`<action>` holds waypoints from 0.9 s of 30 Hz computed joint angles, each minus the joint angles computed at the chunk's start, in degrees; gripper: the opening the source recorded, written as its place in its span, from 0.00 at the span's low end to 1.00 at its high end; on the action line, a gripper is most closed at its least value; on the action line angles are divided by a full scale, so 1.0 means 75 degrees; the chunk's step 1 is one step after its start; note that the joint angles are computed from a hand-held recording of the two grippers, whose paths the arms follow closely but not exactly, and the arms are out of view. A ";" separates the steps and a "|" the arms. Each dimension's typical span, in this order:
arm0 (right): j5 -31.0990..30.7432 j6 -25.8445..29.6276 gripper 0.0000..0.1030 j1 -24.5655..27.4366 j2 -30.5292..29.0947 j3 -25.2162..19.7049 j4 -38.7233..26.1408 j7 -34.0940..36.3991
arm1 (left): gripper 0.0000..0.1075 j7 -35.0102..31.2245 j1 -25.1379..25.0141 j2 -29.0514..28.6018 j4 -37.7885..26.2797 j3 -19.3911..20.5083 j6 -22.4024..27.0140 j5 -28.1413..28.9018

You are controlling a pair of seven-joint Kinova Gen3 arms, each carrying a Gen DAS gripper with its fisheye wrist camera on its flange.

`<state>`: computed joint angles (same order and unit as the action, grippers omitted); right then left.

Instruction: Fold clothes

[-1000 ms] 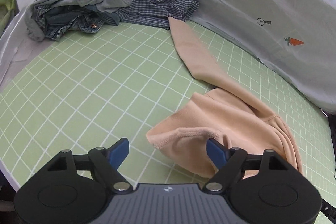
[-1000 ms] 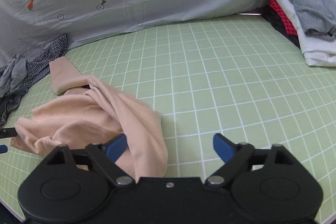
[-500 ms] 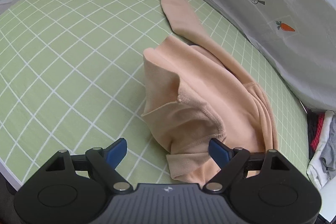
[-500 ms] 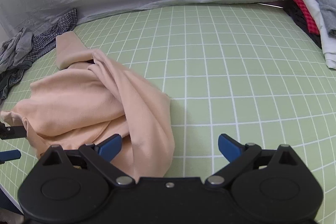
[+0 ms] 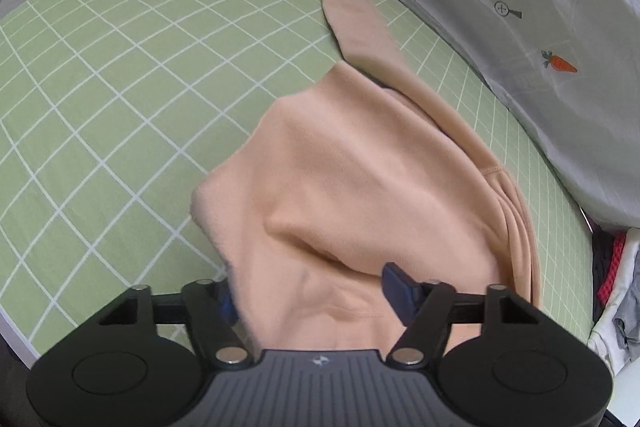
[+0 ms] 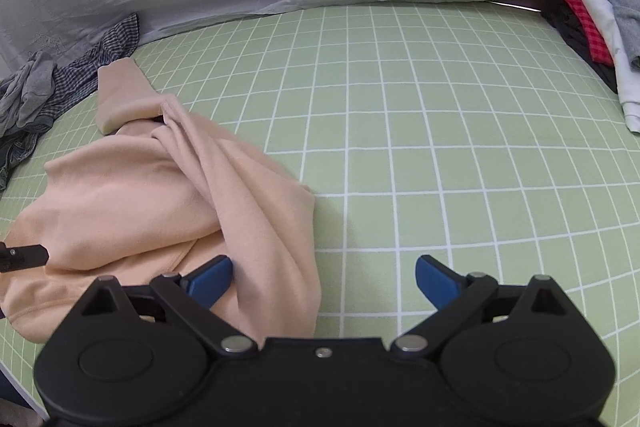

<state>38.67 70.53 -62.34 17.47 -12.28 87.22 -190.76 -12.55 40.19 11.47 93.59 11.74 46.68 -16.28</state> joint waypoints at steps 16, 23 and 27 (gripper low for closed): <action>0.1155 -0.0966 0.05 0.0027 -0.0922 -0.0506 0.1375 -0.1403 | 0.04 0.0541 -0.0179 -0.0570 0.0336 -0.0095 0.0243 -0.1496; 0.1062 -0.0638 0.05 -0.0033 -0.0797 -0.0643 0.1202 -0.1574 | 0.04 -0.0208 -0.0428 -0.0686 -0.0128 0.0102 0.1046 -0.2609; 0.0963 -0.0445 0.05 -0.0058 -0.0632 -0.0608 0.0972 -0.1394 | 0.04 -0.0787 -0.0665 -0.0497 -0.0395 0.0078 0.1067 -0.2377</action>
